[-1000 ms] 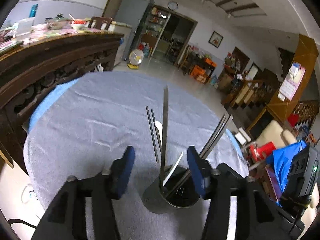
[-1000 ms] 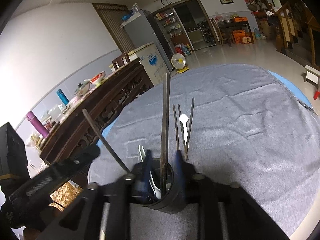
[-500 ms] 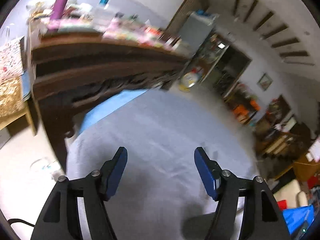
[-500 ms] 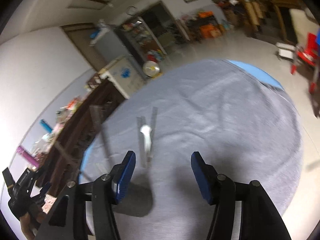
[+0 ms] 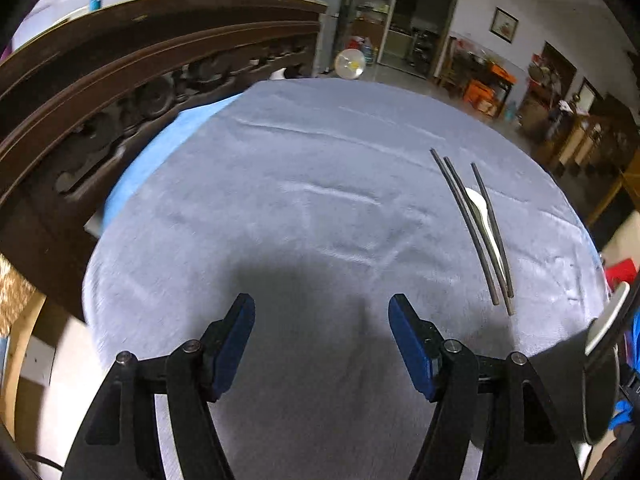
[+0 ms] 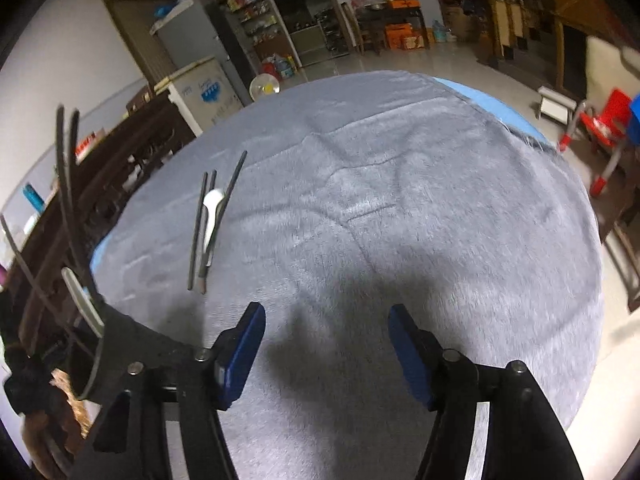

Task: Organize utensils
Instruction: 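Move the right gripper back toward the remaining spoon and chopsticks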

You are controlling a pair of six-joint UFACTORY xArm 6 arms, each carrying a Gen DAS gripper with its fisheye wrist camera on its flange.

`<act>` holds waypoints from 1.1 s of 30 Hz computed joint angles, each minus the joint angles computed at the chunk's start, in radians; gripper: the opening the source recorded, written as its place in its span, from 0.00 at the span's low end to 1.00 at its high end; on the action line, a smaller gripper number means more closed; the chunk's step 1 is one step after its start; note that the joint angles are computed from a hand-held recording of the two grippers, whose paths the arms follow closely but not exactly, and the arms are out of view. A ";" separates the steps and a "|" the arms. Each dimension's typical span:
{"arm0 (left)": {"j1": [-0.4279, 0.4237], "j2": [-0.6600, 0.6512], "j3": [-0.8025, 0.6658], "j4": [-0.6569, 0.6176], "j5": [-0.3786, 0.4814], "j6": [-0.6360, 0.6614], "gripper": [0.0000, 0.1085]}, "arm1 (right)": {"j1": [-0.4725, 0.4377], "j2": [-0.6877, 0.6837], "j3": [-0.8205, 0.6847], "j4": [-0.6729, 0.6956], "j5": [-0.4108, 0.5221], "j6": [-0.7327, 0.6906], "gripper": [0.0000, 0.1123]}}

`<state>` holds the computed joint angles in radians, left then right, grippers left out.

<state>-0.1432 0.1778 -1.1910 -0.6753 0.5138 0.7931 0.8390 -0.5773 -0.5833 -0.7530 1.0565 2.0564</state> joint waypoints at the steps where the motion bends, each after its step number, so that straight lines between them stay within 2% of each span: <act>1: -0.005 0.015 -0.013 0.015 -0.002 -0.015 0.64 | -0.015 0.003 0.003 0.005 -0.016 -0.021 0.61; 9: -0.019 0.104 -0.077 0.099 0.010 -0.132 0.64 | -0.088 0.028 0.026 0.048 -0.079 -0.080 0.61; 11: -0.028 0.106 -0.078 0.078 -0.002 -0.101 0.65 | -0.101 0.033 0.027 0.054 -0.095 -0.099 0.61; 15: -0.041 0.125 -0.111 0.096 0.017 -0.131 0.65 | -0.147 0.037 0.035 0.077 -0.140 -0.147 0.61; 19: -0.075 0.173 -0.147 0.184 -0.045 -0.181 0.67 | -0.217 0.027 0.052 0.124 -0.214 -0.236 0.61; 20: -0.083 0.180 -0.147 0.214 -0.071 -0.192 0.68 | -0.246 0.026 0.056 0.154 -0.241 -0.284 0.61; 22: -0.095 0.196 -0.143 0.229 -0.118 -0.173 0.82 | -0.299 0.028 0.058 0.209 -0.288 -0.371 0.61; 23: -0.103 0.194 -0.128 0.220 -0.151 -0.142 0.84 | -0.320 0.034 0.054 0.233 -0.304 -0.410 0.61; 29: -0.101 0.216 -0.165 0.247 -0.118 -0.186 0.91 | -0.462 0.119 -0.006 0.456 -0.398 -0.741 0.61; 33: -0.100 0.225 -0.180 0.243 -0.102 -0.172 0.94 | -0.549 0.260 -0.141 0.578 -0.414 -0.971 0.61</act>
<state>-0.2435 0.4023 -1.3707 -0.4319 0.4117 0.6210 0.2896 -0.3174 -0.7238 -0.1749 0.6425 1.0850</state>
